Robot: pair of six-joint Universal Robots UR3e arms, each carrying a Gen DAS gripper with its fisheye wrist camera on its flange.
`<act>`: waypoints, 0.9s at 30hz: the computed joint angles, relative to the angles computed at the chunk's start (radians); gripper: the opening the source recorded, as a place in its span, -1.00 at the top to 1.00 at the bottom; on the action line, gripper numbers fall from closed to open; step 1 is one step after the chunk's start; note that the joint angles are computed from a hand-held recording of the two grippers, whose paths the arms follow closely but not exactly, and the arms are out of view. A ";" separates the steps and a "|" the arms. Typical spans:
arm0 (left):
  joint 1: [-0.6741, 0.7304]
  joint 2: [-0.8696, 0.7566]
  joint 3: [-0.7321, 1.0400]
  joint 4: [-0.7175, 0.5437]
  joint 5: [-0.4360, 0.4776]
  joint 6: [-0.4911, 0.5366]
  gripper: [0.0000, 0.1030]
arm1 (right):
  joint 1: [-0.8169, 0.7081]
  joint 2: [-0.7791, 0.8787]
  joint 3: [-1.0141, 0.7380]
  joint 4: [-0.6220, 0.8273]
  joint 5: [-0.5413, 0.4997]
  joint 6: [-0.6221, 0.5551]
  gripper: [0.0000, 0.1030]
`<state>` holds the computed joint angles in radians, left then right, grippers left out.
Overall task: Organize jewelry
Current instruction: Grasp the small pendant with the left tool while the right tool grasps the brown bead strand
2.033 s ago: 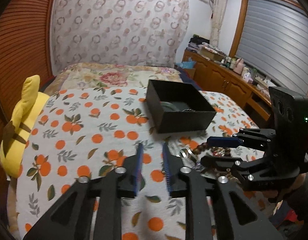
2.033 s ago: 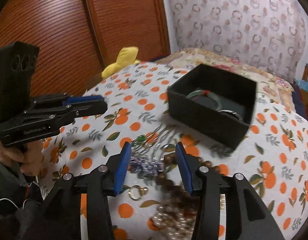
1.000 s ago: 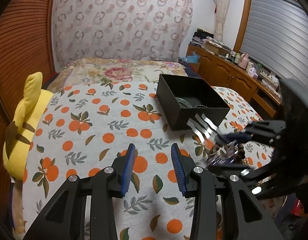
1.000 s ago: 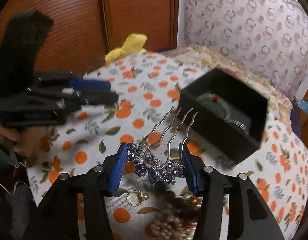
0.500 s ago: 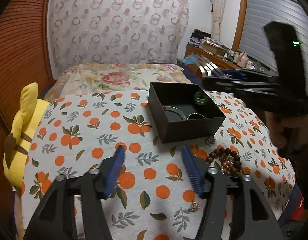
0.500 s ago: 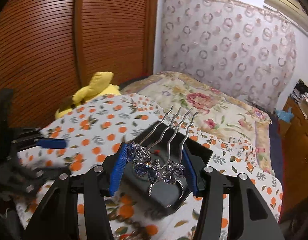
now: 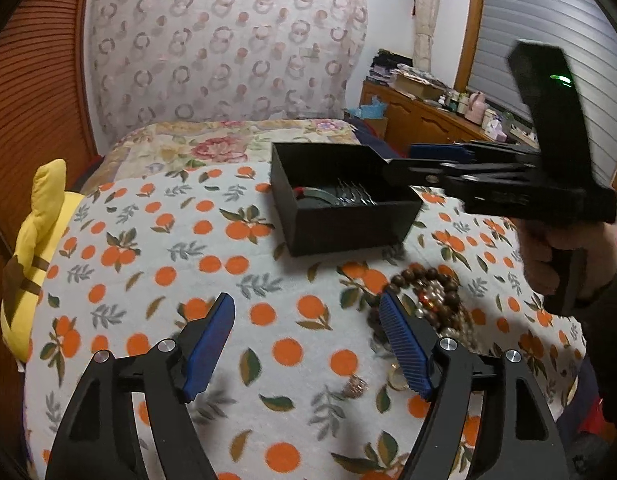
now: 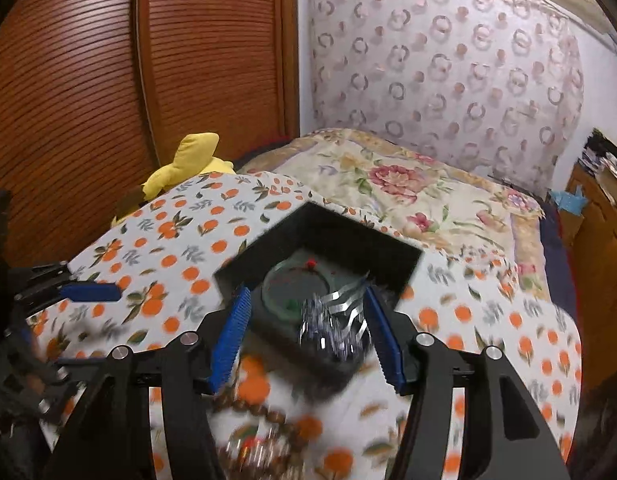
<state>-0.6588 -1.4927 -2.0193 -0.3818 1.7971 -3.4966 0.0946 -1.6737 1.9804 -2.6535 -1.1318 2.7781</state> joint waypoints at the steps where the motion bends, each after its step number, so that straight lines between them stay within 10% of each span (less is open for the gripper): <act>1: -0.008 0.000 -0.004 0.003 0.001 -0.006 -0.40 | -0.016 -0.039 0.035 0.016 0.015 -0.011 -0.18; 10: -0.102 -0.003 -0.043 -0.031 0.023 -0.046 -0.39 | -0.054 -0.296 0.304 0.129 0.084 -0.117 0.23; 27: -0.076 -0.064 -0.009 -0.079 -0.018 0.000 0.71 | 0.150 -0.066 0.166 0.132 -0.047 -0.158 0.40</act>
<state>-0.7350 -1.5570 -2.0287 -0.4612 1.7793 -3.4970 0.2447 -1.7397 2.1468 -2.5211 -1.1790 2.6200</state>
